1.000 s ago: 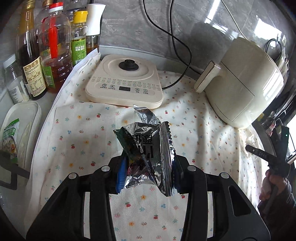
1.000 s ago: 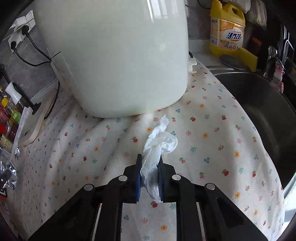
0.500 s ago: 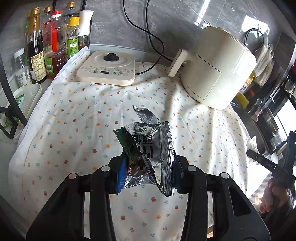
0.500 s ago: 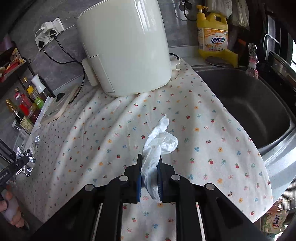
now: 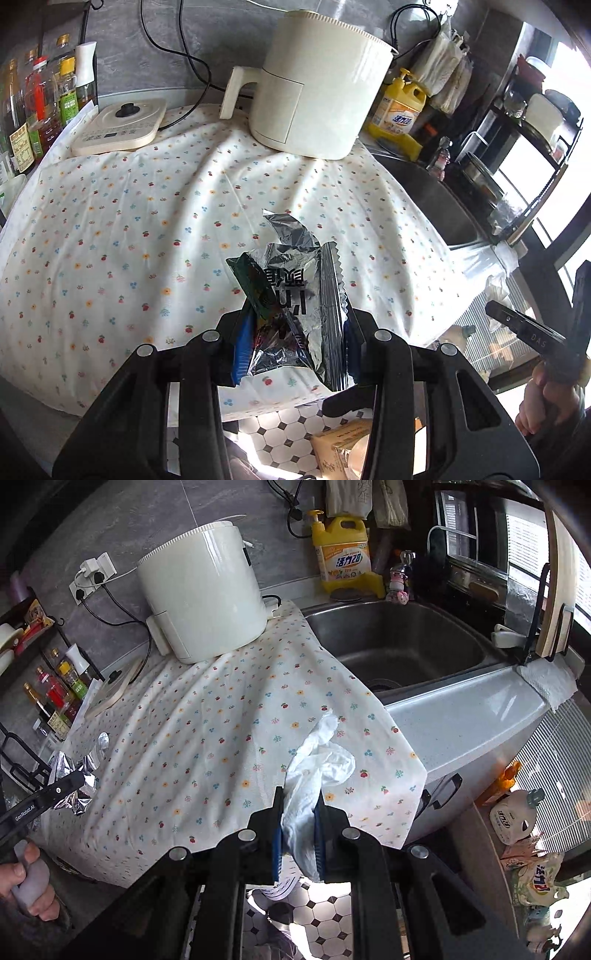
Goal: Collect trash
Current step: 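Carry the foil bag and tissue down to the white bucket with both tools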
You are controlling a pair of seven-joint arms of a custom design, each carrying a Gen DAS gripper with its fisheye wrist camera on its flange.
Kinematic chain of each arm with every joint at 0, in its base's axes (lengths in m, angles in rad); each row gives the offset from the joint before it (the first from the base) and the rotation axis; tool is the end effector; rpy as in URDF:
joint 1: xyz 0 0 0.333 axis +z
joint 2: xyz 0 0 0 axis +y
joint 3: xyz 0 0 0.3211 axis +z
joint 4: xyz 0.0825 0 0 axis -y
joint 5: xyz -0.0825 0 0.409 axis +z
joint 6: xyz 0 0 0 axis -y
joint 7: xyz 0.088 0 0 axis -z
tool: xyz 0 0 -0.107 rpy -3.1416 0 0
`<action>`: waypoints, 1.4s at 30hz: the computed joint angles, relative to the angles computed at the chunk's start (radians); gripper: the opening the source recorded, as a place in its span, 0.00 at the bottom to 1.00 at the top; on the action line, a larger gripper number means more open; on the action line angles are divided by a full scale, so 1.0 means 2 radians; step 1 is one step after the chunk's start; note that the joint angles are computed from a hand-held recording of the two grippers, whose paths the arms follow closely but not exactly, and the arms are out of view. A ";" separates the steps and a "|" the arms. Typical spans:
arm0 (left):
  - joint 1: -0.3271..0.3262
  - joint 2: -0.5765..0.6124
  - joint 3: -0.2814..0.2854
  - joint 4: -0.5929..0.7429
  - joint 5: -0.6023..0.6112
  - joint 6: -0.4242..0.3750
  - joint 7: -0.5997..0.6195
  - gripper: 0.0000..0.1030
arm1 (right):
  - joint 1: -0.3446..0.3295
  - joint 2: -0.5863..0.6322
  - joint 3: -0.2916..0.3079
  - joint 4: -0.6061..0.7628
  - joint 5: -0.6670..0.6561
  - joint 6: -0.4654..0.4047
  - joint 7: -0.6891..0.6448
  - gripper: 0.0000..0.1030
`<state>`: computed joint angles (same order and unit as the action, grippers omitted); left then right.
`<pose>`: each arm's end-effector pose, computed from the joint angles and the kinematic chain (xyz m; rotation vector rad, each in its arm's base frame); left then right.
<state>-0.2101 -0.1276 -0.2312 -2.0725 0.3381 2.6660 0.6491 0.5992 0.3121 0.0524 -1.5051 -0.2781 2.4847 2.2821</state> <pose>0.5258 -0.2654 0.5632 -2.0613 1.6389 -0.9307 0.5824 0.4387 0.5641 -1.8332 1.6684 -0.3746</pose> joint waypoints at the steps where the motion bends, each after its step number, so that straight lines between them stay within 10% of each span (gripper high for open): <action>1: -0.004 0.006 -0.003 0.006 -0.003 0.001 0.004 0.39 | 0.000 -0.020 -0.003 -0.027 -0.005 0.005 0.008 0.14; 26: -0.133 0.209 -0.067 0.180 -0.087 -0.055 0.135 0.39 | -0.148 -0.424 0.092 -0.508 0.036 0.004 0.156 0.14; 42: -0.192 0.308 -0.094 0.244 -0.155 -0.125 0.194 0.41 | -0.145 -0.602 0.125 -0.660 0.138 -0.046 0.167 0.14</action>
<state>-0.5950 0.4886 -0.4188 -1.5851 0.0287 2.4153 1.0368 0.3099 -0.8918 0.3024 -2.8252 -0.0021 2.3929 2.6163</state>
